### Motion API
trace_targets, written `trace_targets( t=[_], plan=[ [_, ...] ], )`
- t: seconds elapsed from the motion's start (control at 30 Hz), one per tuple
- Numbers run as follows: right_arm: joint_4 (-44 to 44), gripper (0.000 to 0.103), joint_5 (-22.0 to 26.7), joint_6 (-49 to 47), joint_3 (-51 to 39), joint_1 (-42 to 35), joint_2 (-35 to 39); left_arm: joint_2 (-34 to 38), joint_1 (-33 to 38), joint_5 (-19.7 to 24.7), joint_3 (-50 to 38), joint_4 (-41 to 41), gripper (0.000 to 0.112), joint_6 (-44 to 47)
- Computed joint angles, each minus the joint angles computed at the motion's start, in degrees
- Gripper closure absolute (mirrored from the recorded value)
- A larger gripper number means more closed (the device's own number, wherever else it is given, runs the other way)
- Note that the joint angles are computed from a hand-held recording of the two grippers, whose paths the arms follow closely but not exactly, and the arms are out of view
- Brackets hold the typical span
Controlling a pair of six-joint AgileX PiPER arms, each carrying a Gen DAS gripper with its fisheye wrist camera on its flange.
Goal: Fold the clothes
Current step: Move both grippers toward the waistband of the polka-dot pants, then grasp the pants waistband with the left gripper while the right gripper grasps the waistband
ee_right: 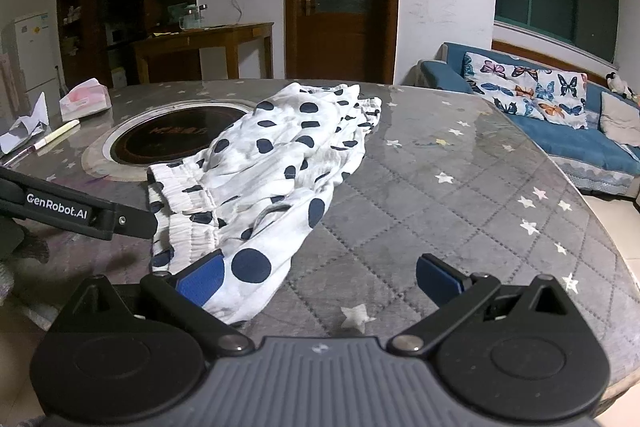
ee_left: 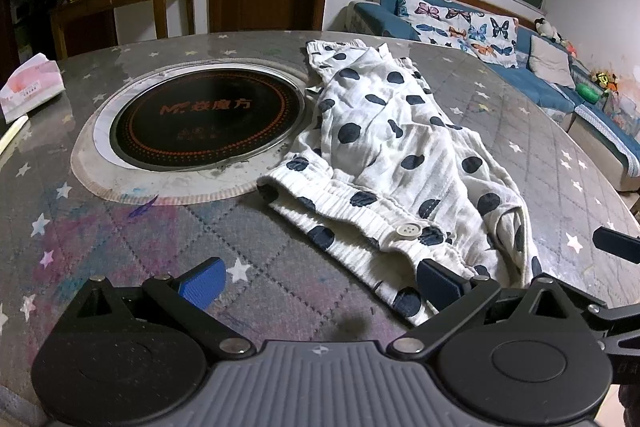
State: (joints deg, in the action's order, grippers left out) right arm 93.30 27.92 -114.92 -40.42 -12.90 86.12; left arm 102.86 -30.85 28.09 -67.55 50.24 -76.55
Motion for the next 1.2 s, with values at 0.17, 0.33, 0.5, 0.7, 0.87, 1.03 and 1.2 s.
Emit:
trace_targets(
  t=[0.17,0.33,0.5,0.7,0.87,1.03,1.2],
  plan=[
    [-0.25,0.000,0.93,0.07,0.27,-0.72,-0.92,-0.05,0.40,0.27,-0.40,0.31,0.009,0.01],
    [-1.00,0.001,2.10,0.88,-0.16,-1.06,-1.57,0.48,0.93,0.54,-1.62,0.00,0.009,1.01],
    [-2.82,0.002,2.55,2.83,-1.77,-0.12,-0.55,1.81,1.61,1.00,-4.10,-1.38,0.009,3.50],
    [-8.06,0.011,4.03,8.45,-5.46,0.03,2.92,5.31,3.30,1.92,-9.77,-4.02,0.009,9.33],
    [-12.41,0.021,5.66,13.56,-8.33,-0.43,5.77,9.46,5.44,2.55,-15.72,-7.31,0.011,15.35],
    [-16.64,0.034,7.95,18.58,-10.82,-1.26,7.95,13.55,7.64,2.72,-21.37,-12.33,0.023,23.54],
    [-19.94,0.046,10.03,22.84,-12.78,-1.55,9.52,17.00,9.39,3.80,-26.14,-17.52,0.038,31.07]
  ],
)
